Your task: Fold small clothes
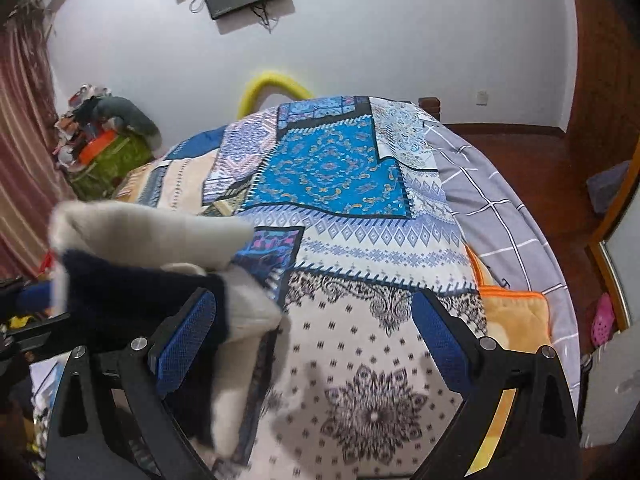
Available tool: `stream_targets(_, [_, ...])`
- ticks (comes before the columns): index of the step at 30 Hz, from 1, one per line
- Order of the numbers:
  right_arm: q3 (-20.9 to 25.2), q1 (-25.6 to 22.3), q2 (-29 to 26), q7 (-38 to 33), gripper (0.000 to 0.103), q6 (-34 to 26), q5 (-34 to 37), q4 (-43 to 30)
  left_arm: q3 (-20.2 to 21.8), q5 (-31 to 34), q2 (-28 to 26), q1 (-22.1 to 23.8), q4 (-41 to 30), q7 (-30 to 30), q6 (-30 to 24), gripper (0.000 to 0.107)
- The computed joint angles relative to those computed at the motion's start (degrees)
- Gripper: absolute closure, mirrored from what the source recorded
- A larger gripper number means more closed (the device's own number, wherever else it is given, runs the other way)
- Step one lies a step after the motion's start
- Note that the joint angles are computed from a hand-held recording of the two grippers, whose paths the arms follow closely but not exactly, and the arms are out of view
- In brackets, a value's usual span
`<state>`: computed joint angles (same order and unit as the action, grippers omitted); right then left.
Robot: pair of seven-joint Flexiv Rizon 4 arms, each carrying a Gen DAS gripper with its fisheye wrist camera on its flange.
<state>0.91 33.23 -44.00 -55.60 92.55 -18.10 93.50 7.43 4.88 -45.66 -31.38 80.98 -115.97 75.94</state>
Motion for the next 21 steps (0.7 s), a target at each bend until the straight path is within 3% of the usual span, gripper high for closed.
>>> stream_targets(4, [1.89, -0.79, 2.9, -1.74, 0.005, 1.95, -0.07, 3.61, 4.25, 2.57, 2.32, -2.96, 2.9, -3.36, 1.85, 0.032])
stream_targets(9, [8.42, -4.38, 4.25, -4.52, 0.005, 2.87, 0.21, 4.87, 8.08, 5.44, 5.53, -4.57, 7.74, -8.91, 2.06, 0.03])
stream_targets(14, [14.03, -6.77, 3.4, -6.65, 0.005, 2.21, 0.43, 3.51, 6.37, 6.04, 8.38, -1.66, 14.21, -10.99, 3.08, 0.026])
stream_targets(17, [14.76, -6.23, 2.26, -7.62, 0.005, 0.98, 0.37, 1.51, 3.57, 4.79, 9.34, 1.38, 18.27, -10.01, 3.72, 0.026])
stream_targets(19, [15.35, -6.01, 1.12, -8.23, 0.008, -0.29, 0.45, -0.3, 2.05, 3.55, 9.39, 2.95, 20.02, -9.17, 4.0, 0.026])
stream_targets(21, [16.41, -6.28, 0.26, -8.91, 0.017, -1.77, 0.86, -1.65, 0.51, 1.97, 9.2, 4.56, 21.94, -8.35, 4.7, 0.026])
